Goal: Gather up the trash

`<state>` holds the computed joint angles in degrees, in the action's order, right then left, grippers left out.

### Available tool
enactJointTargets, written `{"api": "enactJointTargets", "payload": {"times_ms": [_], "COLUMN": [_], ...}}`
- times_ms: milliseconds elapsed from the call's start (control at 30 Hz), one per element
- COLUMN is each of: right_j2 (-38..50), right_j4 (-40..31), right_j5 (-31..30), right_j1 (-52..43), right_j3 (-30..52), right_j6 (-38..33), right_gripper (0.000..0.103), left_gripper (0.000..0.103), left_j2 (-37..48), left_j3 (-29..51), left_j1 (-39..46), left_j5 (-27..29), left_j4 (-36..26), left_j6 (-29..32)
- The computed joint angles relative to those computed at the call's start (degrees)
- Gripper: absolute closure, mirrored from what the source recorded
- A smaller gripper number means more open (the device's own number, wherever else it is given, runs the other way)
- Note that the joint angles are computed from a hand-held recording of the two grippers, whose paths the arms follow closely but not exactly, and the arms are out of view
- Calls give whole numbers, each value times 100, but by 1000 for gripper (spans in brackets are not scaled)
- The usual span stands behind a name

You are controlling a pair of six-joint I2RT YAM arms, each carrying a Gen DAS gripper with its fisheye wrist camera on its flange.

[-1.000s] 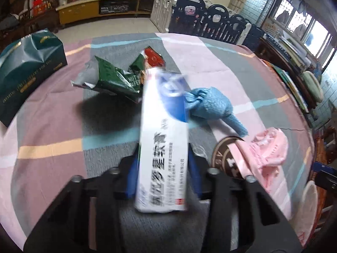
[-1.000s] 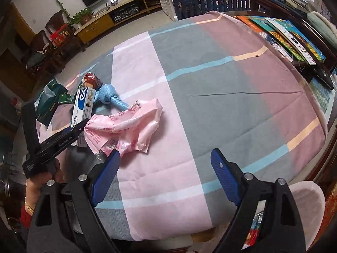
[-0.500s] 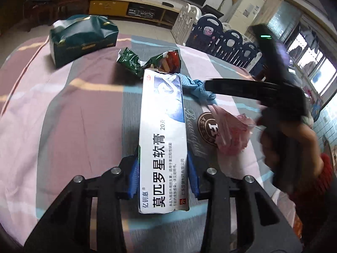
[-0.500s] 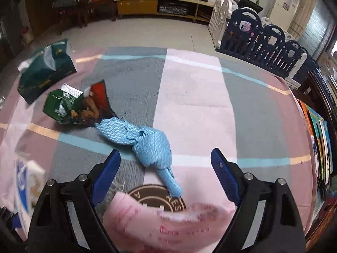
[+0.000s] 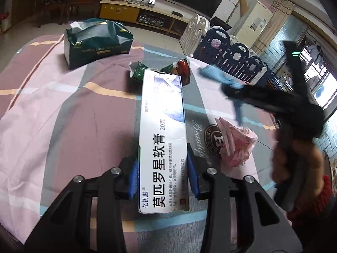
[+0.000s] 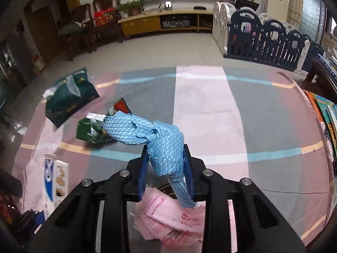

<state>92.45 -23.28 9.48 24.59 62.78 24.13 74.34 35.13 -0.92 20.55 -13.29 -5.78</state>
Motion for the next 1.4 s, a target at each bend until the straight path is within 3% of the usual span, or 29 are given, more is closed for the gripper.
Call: {"api": "enactJointTargets", "payload": {"times_ms": [200,433,567,833,1100,1400], "right_j2": [-2023,-3053,-3024,-2527,-2926,-3500], "right_j4": [-762,-1253,-1271,-1807,-2353,-2764], "right_j5": [-18,69,-98,502,938,1005], "right_j1": [326,903,1098,1824,2211,2351], "right_j3": [-689,-2098,-2582,-2049,-1827,-1920], "right_j6": [413,1564,2207,2596,2829,3104], "right_gripper": [72,72,72,72,72,72], "left_gripper": [64,64,64,64,64,64], "left_j2": [-443,-1465,-1166,-252,-621,-827], "left_j3": [-270,-841,-735,-407,-618,-665], "left_j1": [162,449,201,2,245,241], "left_j5": [82,587,750,304,572,335], "left_j4": [88,-25,-192,-276,-147,-234], "left_j6": [-204,-647,-552,-481,-419,-393]}}
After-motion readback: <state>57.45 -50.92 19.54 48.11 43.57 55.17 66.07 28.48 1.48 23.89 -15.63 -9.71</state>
